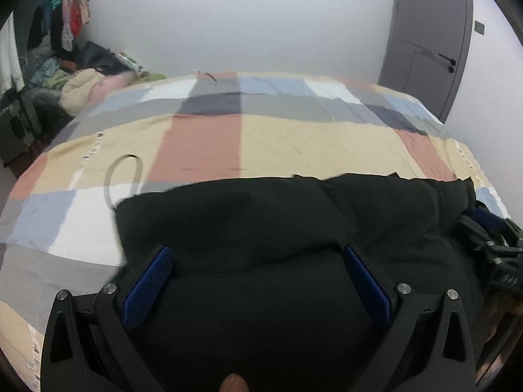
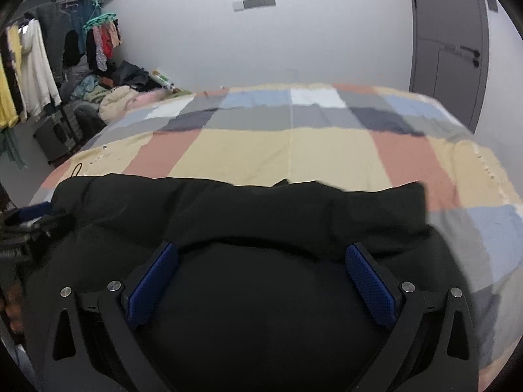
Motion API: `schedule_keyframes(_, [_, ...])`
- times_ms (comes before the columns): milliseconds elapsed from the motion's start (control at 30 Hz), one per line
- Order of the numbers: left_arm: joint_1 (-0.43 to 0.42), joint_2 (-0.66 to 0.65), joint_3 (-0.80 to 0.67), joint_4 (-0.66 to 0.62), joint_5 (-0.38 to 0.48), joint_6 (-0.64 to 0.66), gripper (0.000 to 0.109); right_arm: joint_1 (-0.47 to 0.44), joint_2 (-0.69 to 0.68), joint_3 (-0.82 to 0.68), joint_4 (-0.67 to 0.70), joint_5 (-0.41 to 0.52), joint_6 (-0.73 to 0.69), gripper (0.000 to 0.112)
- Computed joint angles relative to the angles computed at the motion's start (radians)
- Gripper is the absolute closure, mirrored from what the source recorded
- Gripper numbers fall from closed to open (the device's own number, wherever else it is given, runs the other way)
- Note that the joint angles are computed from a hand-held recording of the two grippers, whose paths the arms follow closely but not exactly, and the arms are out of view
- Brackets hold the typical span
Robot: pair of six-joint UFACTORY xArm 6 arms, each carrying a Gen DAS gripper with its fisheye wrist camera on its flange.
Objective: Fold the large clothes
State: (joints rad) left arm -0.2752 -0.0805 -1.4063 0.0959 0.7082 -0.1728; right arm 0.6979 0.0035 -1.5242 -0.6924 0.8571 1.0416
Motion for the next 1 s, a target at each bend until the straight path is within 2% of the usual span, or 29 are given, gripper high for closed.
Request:
schedule_keyframes(100, [0.033, -0.035, 0.045, 0.052, -0.018, -0.014, 0.006, 0.000, -0.061, 0.058, -0.018, 0.022, -0.001, 0.010])
schedule_keyframes(200, [0.062, -0.046, 0.080, -0.003, -0.014, 0.028, 0.006, -0.014, -0.099, 0.106, -0.013, 0.028, -0.007, 0.010])
schedule_keyframes(367, [0.060, -0.058, 0.136, -0.018, -0.071, 0.051, 0.006, -0.046, -0.133, 0.202, 0.009, -0.058, 0.024, 0.010])
schedule_keyframes(500, [0.056, -0.048, 0.144, -0.022, -0.094, 0.042, 0.006, -0.041, -0.120, 0.211, -0.033, -0.065, 0.048, 0.010])
schedule_keyframes(600, [0.053, -0.045, 0.125, 0.006, -0.059, 0.021, 0.006, -0.042, -0.124, 0.212, -0.026, -0.061, 0.050, 0.010])
schedule_keyframes(700, [0.045, -0.047, 0.088, 0.053, 0.001, -0.010, 0.006, -0.033, -0.131, 0.184, -0.006, -0.015, 0.044, 0.010])
schedule_keyframes(833, [0.024, -0.097, 0.043, 0.117, 0.065, -0.058, 0.006, -0.009, -0.172, 0.153, -0.031, 0.012, 0.069, 0.010])
schedule_keyframes(933, [0.004, -0.153, -0.004, 0.132, 0.120, -0.075, 0.006, 0.043, -0.195, 0.059, -0.064, 0.116, 0.065, 0.010])
schedule_keyframes(1000, [-0.013, -0.186, -0.048, 0.141, 0.161, -0.087, 0.006, 0.073, -0.214, 0.004, -0.085, 0.153, 0.070, 0.010])
